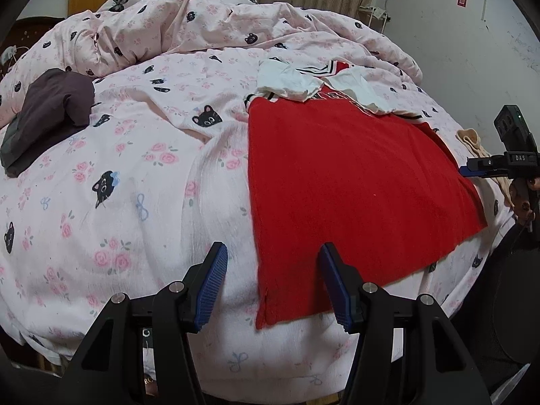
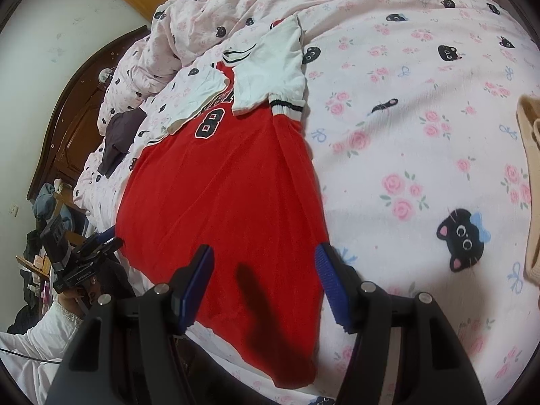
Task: Fold clothes
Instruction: 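Grasp the red jersey's hem with the left gripper while the right gripper grasps the hem too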
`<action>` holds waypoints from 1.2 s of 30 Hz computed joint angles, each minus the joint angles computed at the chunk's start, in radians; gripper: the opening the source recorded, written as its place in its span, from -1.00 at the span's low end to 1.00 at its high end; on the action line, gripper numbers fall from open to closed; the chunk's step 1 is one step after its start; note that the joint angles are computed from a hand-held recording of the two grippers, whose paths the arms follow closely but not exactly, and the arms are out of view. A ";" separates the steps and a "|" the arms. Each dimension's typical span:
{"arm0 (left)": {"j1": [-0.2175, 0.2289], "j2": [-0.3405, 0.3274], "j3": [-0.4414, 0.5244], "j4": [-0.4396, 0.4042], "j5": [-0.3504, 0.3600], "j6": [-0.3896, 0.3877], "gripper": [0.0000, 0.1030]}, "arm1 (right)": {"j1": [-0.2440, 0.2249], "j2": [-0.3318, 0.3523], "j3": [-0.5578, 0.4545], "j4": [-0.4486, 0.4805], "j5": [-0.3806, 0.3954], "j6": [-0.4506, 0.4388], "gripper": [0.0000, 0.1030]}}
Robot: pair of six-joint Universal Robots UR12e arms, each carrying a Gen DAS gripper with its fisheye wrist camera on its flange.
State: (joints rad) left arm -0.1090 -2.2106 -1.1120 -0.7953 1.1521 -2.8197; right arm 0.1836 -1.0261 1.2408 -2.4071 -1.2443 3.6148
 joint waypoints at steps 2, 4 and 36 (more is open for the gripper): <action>0.001 0.002 -0.002 -0.010 -0.006 0.007 0.00 | -0.001 -0.002 0.005 -0.007 0.003 0.008 0.24; 0.002 0.002 0.000 -0.033 -0.014 0.019 0.00 | -0.002 -0.004 0.011 -0.012 0.005 0.018 0.24; 0.016 0.004 0.003 -0.112 -0.067 -0.005 -0.92 | -0.013 -0.071 0.109 0.011 0.051 -0.005 0.24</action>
